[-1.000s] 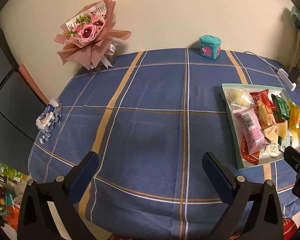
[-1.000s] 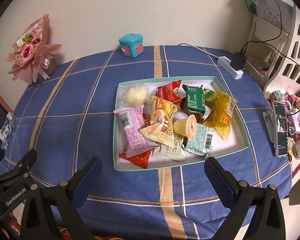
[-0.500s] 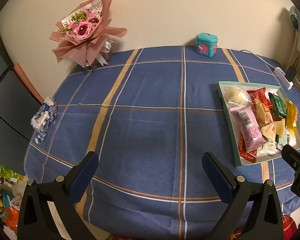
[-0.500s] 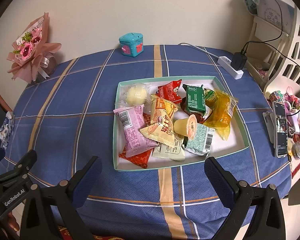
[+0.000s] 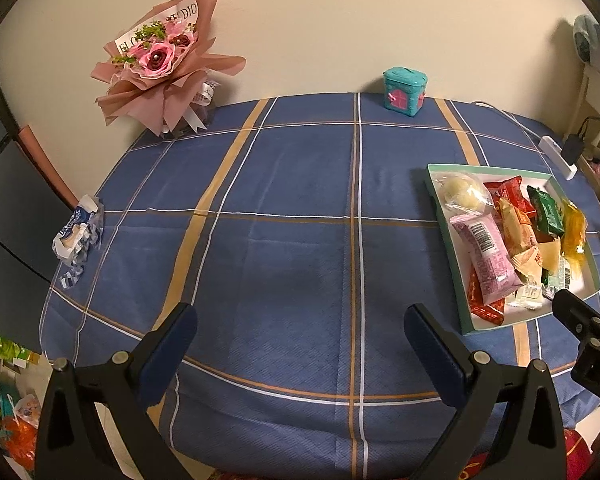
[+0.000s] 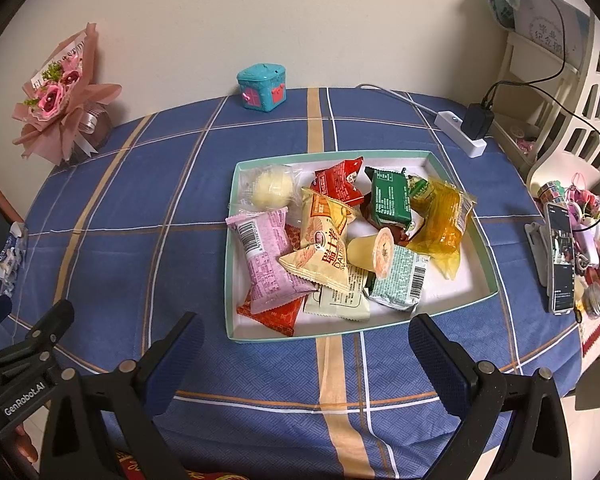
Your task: Organize snacks
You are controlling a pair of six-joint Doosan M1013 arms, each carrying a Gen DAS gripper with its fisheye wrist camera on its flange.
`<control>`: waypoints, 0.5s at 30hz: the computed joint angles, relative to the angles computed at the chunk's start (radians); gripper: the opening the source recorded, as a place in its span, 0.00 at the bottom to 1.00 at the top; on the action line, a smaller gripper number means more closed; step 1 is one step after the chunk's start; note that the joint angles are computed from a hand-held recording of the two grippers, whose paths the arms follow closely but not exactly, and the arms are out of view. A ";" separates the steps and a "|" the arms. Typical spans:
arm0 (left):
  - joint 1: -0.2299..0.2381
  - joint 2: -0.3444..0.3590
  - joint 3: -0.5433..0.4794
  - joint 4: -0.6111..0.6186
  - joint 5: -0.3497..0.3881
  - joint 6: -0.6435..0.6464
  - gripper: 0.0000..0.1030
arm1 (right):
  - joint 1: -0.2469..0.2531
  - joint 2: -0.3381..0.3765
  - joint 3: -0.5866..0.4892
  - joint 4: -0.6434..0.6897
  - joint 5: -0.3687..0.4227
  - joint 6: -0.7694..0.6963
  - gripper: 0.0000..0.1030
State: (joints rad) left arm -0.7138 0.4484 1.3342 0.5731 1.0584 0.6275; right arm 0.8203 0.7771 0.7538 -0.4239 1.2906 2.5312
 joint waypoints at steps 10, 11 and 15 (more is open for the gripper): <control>0.004 -0.002 0.003 -0.011 -0.010 0.007 1.00 | -0.001 0.001 -0.002 0.001 0.006 0.003 1.00; 0.004 -0.002 0.003 -0.012 -0.011 0.008 1.00 | -0.001 0.001 -0.001 0.001 0.006 0.003 1.00; 0.003 -0.004 0.005 -0.013 -0.017 0.009 1.00 | -0.001 0.002 -0.003 -0.001 0.007 0.004 1.00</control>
State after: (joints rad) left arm -0.7111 0.4446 1.3392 0.5603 1.0418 0.6366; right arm 0.8196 0.7787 0.7511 -0.4246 1.2979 2.5349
